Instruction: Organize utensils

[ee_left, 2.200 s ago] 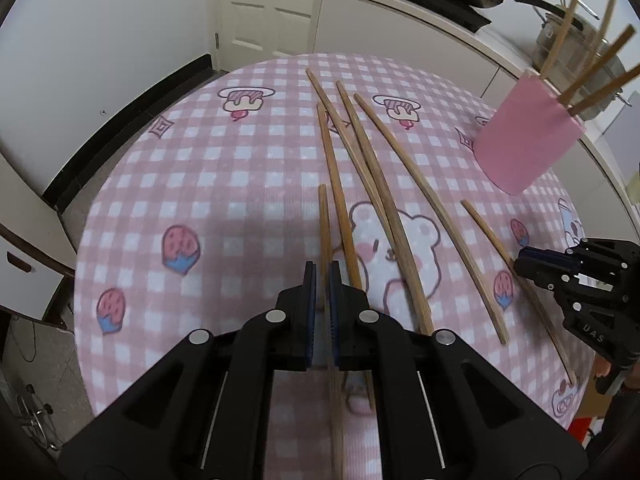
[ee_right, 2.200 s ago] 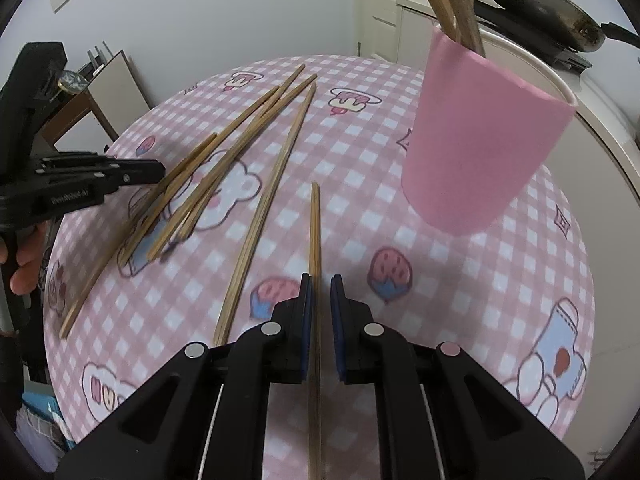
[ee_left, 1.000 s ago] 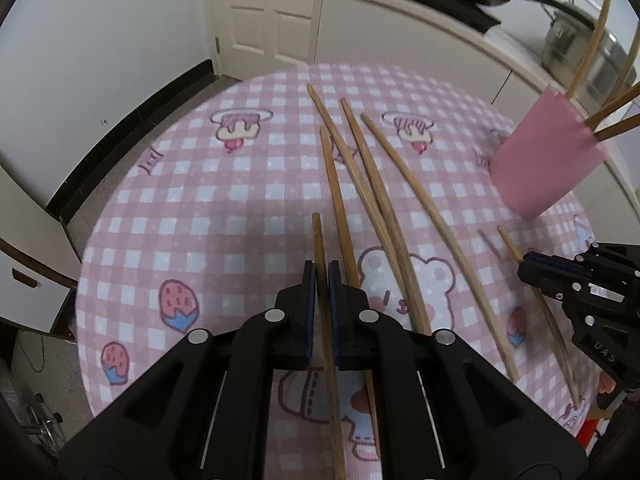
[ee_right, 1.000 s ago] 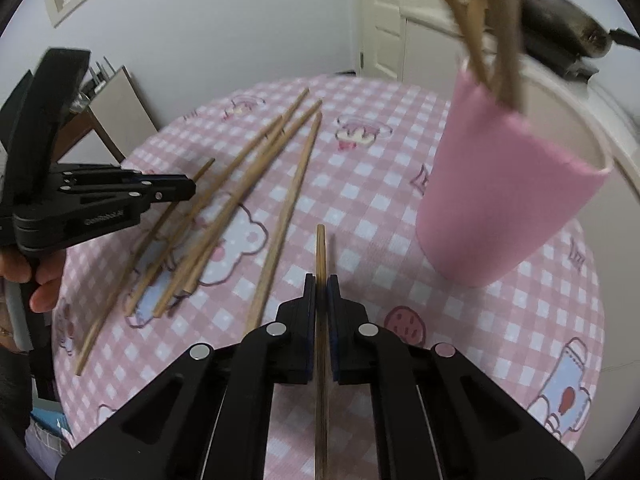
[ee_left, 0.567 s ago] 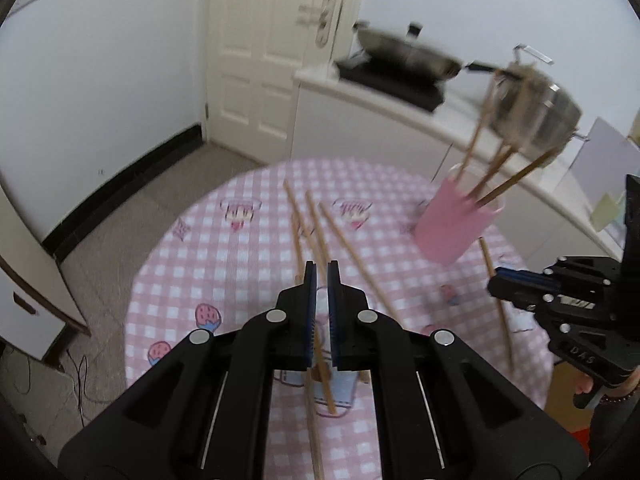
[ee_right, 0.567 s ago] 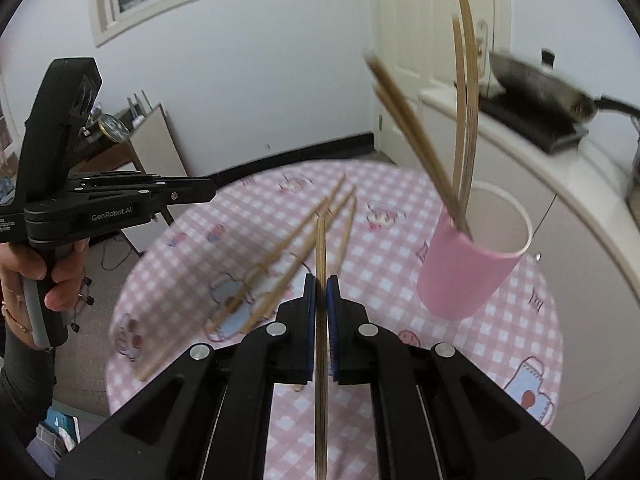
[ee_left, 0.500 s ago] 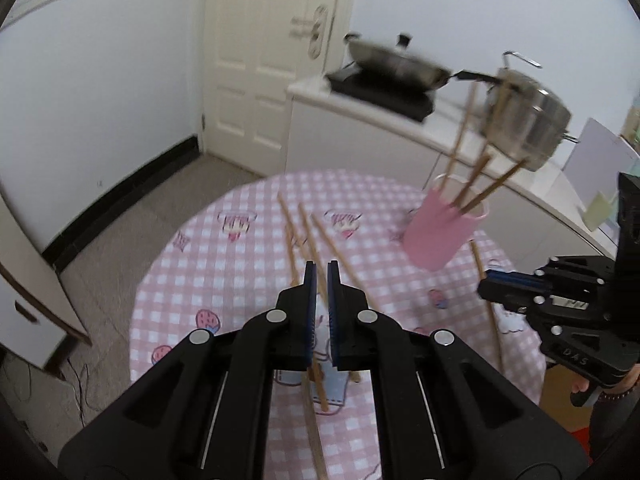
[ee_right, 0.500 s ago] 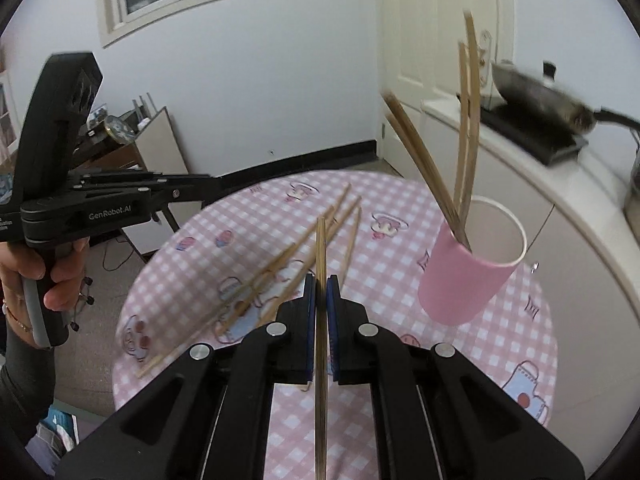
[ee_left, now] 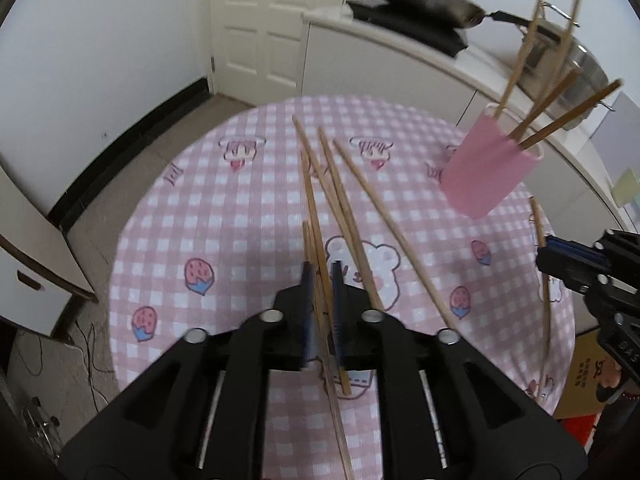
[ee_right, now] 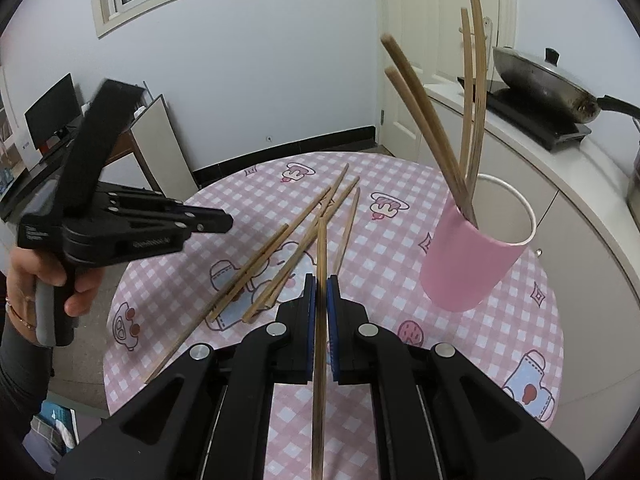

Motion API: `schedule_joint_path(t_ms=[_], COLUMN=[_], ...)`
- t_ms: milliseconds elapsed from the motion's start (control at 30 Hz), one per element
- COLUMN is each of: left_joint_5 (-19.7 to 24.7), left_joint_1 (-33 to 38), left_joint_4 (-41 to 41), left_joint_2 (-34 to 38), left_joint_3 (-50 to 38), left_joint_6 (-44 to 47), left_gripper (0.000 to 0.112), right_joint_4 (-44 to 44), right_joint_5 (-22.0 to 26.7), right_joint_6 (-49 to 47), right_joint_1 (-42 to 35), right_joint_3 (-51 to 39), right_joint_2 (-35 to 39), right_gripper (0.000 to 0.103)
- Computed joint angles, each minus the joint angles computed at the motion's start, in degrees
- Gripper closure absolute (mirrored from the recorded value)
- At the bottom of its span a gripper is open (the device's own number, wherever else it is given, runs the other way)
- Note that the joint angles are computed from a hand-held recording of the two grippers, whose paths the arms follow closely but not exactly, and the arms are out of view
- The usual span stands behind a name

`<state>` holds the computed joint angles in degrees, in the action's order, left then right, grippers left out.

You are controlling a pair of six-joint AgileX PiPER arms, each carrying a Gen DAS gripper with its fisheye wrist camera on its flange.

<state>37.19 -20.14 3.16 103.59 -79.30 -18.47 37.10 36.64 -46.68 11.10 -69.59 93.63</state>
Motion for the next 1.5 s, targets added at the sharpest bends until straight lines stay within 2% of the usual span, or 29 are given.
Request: schedule_joint_path(t_ms=[33,67,333,600,733,800,933,1133,1367,1500], left_joint_5=[0.3,0.2,1.2,2.3,3.1,3.0,2.3,-2.2,-6.8,-8.1], left_joint_1=[0.1,0.3,1.3,0.8,0.2,-1.3,-1.2,-0.1,-0.3,-2.2], left_joint_4=[-0.5,-0.6,-0.8,2.3,2.3,7.0,6.8,5.2,5.6,9.2], left_joint_2=[1.0,1.9,8.3,11.4,13.2,13.9,13.4,9.3,-2.0,-8.7], left_joint_3=[-0.7,-1.1,-4.5,-7.9,-10.1,-10.4,-9.7,-4.6,2.4,4.9], left_joint_6=[0.0,-0.1,-0.3,-2.7,-1.3,-4.4,-4.9,-5.4,-5.9,-9.1], left_gripper=[0.083,0.081,0.082,0.082,0.101,0.104,0.106,0.107,0.107,0.107], right_joint_4=[0.0,0.1,0.5,0.5,0.7,0.8,0.6,1.1,2.6,3.7], right_joint_5=[0.3,0.3,0.6,1.5,1.8,2.0,2.3,2.6,3.1,3.1], right_joint_6=[0.1,0.0,-0.1,0.0,0.0,0.1,0.4,-0.2,-1.7,-2.2], right_joint_1=[0.0,0.0,-0.1,-0.6,-0.7,-0.8,-1.0,-1.2,-2.0,-2.3], right_joint_3=[-0.4,-0.6,-2.1,-4.0,-4.5,-4.7,-4.8,-4.6,-3.0,-2.1], right_joint_2=[0.4,0.9,4.2,6.7,7.3,7.3,7.2,6.7,2.7,0.0], right_gripper=[0.099,0.099,0.099,0.099,0.099,0.099,0.099,0.099,0.099,0.099])
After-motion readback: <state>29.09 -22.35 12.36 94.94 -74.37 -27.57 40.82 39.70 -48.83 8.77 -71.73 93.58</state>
